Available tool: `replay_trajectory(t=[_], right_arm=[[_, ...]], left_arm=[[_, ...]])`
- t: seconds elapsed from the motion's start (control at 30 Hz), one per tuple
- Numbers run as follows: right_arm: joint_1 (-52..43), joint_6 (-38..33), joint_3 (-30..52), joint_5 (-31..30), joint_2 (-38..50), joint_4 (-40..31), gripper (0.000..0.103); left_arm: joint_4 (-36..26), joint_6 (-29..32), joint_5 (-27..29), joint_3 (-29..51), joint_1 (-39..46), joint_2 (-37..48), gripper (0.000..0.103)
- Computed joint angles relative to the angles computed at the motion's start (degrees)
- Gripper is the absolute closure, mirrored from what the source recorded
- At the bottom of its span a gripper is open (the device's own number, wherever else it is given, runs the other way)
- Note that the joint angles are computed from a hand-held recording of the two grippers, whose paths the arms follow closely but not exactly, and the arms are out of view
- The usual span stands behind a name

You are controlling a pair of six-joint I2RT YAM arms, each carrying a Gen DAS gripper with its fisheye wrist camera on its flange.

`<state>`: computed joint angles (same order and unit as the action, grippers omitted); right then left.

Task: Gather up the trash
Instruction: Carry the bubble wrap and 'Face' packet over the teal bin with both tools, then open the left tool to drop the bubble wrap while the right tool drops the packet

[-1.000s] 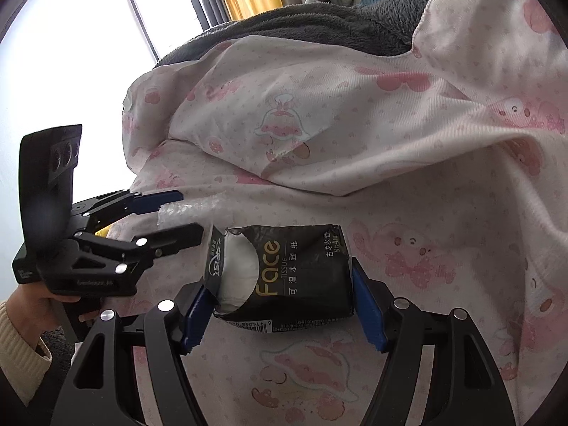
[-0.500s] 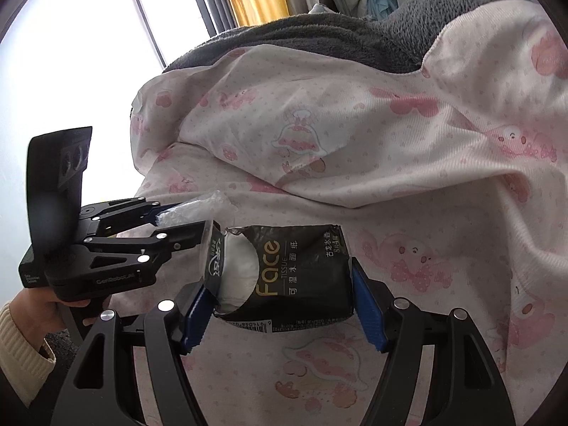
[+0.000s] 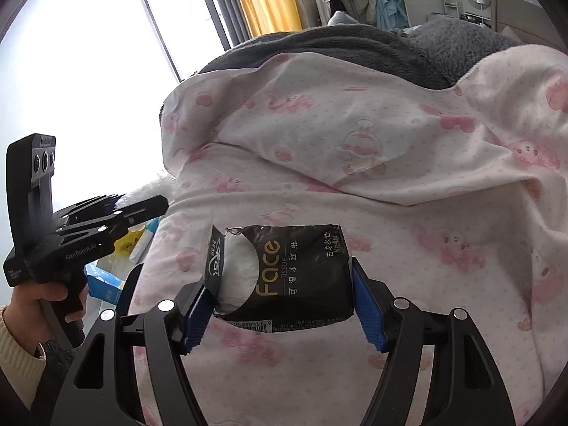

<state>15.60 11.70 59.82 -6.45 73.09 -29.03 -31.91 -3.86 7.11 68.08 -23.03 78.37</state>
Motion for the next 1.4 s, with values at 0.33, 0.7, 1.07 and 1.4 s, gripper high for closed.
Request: replay_trajectory(t=[0.33,0.7,1.07,1.4], right_arm=[[9.6,5.0,3.1,4.6,3.8,1.7,0.032],[21.0,8.2,12.1,9.0,11.9,1.5,0.032],[29.0,8.9,24.5,11.0,23.7,-0.4,0.032],[33.2,9.0,37.0,10.3,35.8,-3.8,0.032]], left_arm=[[-2.6,2.2,1.4,-8.8,11.7,-8.1,0.063],[-4.6,8.8,4.4,-16.5,23.1,-11.6,0.063],[-7.6,17.3,6.7,-22.0,34.2,-9.7,0.063],[-9.2,22.7,7.7,-22.2,43.4,-3.3,0.063]])
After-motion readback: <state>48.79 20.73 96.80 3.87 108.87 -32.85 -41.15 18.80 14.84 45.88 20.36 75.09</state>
